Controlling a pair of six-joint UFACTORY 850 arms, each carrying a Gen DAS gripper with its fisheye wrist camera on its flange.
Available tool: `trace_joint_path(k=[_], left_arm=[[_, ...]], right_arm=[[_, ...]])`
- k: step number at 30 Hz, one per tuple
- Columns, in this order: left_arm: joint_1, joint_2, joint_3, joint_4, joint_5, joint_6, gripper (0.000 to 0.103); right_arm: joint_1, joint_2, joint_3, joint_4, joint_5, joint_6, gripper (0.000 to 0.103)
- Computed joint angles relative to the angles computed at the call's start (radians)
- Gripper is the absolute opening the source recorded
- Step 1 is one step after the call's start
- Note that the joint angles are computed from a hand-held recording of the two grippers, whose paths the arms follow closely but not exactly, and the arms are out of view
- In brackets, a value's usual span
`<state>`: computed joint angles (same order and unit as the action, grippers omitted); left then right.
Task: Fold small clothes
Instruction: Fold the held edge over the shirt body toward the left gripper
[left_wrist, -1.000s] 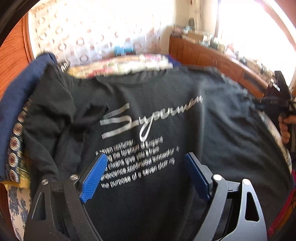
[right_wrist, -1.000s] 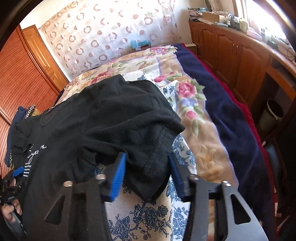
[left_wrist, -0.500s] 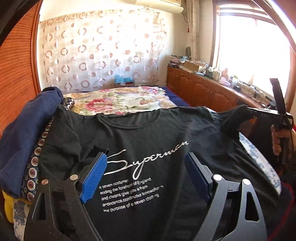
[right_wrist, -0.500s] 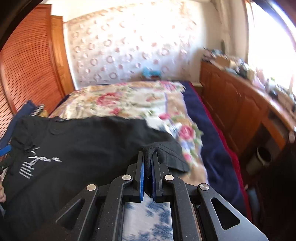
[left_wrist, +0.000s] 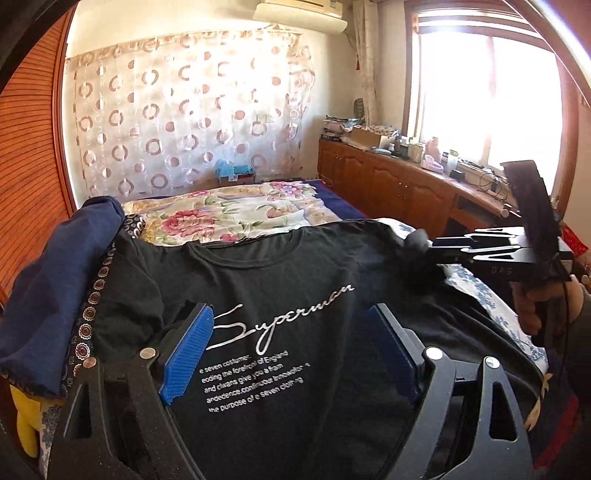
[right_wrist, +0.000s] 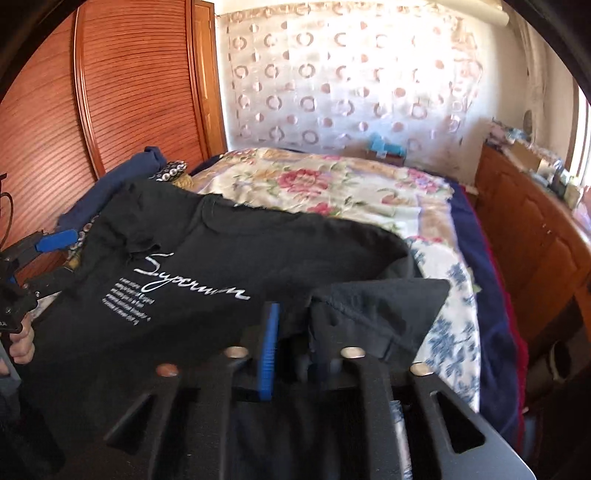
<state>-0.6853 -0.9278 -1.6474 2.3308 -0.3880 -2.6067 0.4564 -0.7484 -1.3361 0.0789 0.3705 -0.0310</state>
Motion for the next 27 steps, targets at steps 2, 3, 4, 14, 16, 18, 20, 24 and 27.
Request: trace_joint_path(k=[2, 3, 4, 14, 16, 18, 20, 24, 27], left_arm=[[-0.003, 0.011, 0.015, 0.039, -0.004, -0.035, 0.087], [-0.005, 0.017, 0.023, 0.061, -0.009, -0.056, 0.087], [-0.006, 0.022, 0.028, 0.071, -0.013, -0.065, 0.087], [-0.022, 0.026, 0.046, 0.103, -0.034, -0.106, 0.087], [-0.022, 0.024, 0.043, 0.108, -0.029, -0.110, 0.087], [-0.023, 0.021, 0.042, 0.097, -0.031, -0.099, 0.087], [-0.022, 0.021, 0.044, 0.110, -0.030, -0.116, 0.087], [-0.021, 0.028, 0.056, 0.123, -0.030, -0.138, 0.087], [-0.020, 0.024, 0.056, 0.127, -0.028, -0.148, 0.087]], right_arm=[[-0.013, 0.020, 0.035, -0.004, 0.029, 0.017, 0.044], [-0.023, 0.031, 0.044, -0.031, 0.034, 0.054, 0.044], [-0.032, 0.049, 0.062, -0.048, 0.040, 0.083, 0.044], [-0.078, -0.008, 0.010, 0.100, -0.036, 0.066, 0.044], [-0.076, -0.037, -0.043, 0.119, -0.085, 0.071, 0.044], [-0.083, -0.059, -0.075, 0.149, -0.119, 0.054, 0.044], [-0.079, -0.094, -0.142, 0.264, -0.162, -0.045, 0.044], [-0.079, -0.138, -0.225, 0.427, -0.226, -0.204, 0.044], [-0.074, -0.151, -0.245, 0.499, -0.226, -0.305, 0.031]])
